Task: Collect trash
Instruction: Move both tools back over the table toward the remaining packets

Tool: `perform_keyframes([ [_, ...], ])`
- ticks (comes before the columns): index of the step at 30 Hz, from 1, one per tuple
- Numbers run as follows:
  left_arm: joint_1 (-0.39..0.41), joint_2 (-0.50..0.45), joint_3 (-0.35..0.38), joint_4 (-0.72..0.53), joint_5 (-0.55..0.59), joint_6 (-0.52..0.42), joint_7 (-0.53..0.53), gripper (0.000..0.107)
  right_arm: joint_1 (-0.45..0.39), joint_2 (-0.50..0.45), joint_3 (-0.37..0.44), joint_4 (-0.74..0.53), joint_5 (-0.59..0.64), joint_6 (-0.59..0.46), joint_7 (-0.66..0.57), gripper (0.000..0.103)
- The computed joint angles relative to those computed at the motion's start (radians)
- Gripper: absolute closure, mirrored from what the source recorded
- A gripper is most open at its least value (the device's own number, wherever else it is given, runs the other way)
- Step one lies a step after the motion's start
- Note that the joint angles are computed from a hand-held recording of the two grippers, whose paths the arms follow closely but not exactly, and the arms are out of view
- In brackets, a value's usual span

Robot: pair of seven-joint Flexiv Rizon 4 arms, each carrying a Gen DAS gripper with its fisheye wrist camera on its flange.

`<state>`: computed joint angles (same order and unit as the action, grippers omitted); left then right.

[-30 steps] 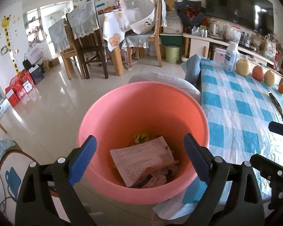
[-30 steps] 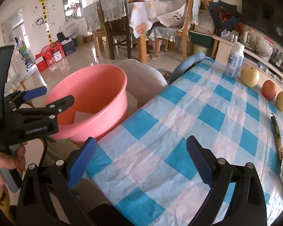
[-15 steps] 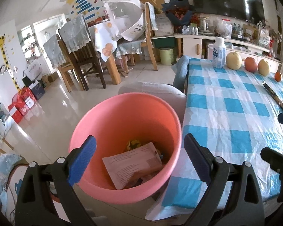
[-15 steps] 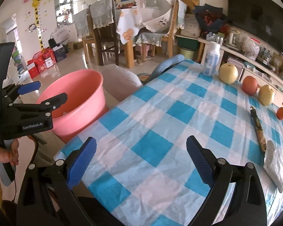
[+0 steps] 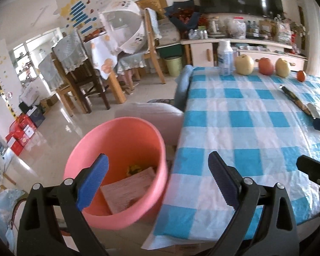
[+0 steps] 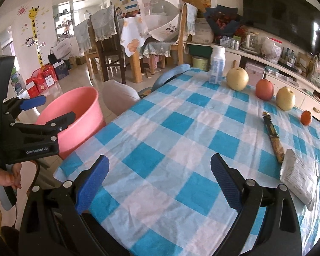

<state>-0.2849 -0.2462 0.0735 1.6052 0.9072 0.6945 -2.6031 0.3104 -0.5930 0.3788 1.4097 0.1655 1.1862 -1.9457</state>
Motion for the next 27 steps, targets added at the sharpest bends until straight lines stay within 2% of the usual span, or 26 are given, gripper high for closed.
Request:
perform_keyframes([
  [13,-0.036,-0.097,-0.007,-0.098,-0.094,0.063,0.096,0.012,-0.063,0.000,-0.031,-0.001,0.021,0.013,0.011,0.008],
  [27,-0.140,-0.257,0.035,-0.304,-0.154,0.024,0.226,0.012,-0.136,-0.038,-0.061,-0.032,-0.013,0.111,0.069,0.008],
])
